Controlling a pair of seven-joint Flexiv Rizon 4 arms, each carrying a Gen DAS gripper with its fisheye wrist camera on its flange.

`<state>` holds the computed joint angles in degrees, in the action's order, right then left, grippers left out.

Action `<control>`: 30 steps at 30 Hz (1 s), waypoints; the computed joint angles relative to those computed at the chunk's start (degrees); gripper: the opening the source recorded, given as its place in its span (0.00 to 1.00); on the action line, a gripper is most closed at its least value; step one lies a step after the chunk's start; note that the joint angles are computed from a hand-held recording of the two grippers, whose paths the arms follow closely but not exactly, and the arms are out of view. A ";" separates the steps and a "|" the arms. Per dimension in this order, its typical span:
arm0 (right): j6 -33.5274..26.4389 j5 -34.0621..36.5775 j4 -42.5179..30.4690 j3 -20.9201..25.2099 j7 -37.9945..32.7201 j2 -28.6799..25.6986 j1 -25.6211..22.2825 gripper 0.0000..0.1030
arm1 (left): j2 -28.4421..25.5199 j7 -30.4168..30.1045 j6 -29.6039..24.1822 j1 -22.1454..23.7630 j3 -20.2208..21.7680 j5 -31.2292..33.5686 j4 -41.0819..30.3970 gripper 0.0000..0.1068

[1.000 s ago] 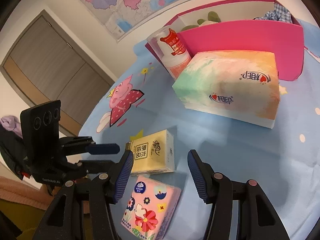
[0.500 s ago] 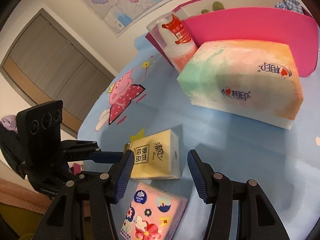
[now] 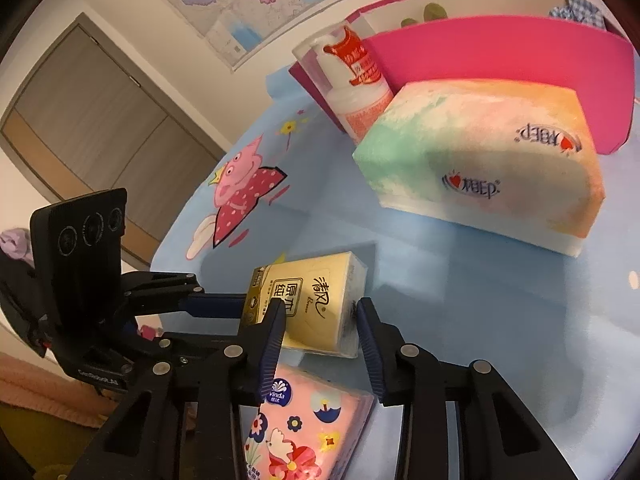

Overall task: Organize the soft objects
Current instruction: 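Close the right gripper on the yellow tissue pack, then lift the yellow tissue pack with the right gripper and carry it over the box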

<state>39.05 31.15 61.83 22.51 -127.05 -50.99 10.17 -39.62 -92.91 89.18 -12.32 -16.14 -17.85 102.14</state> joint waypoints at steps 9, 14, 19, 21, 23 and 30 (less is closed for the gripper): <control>4.10 0.45 2.12 0.02 -0.47 1.94 -0.63 0.36 | -1.00 1.08 -0.08 -1.79 1.76 1.28 -3.88 0.38; 5.94 1.15 2.77 0.59 -1.35 2.83 -1.25 0.36 | -1.23 2.09 -0.16 -2.51 2.73 2.03 -5.77 0.38; 7.64 1.96 3.28 1.05 -2.33 3.54 -1.70 0.36 | -1.51 2.61 -0.83 -3.38 3.99 2.44 -7.63 0.38; 8.25 2.22 3.53 1.19 -2.66 3.83 -1.82 0.36 | -1.68 2.97 -0.88 -3.46 4.06 2.58 -8.21 0.38; 8.75 2.43 3.77 1.28 -2.93 3.98 -1.93 0.36 | -1.74 3.25 -1.15 -3.65 4.23 2.69 -8.68 0.38; 9.90 3.28 4.19 1.71 -3.82 4.66 -2.78 0.36 | -1.72 4.57 -1.78 -4.32 5.26 3.33 -10.63 0.38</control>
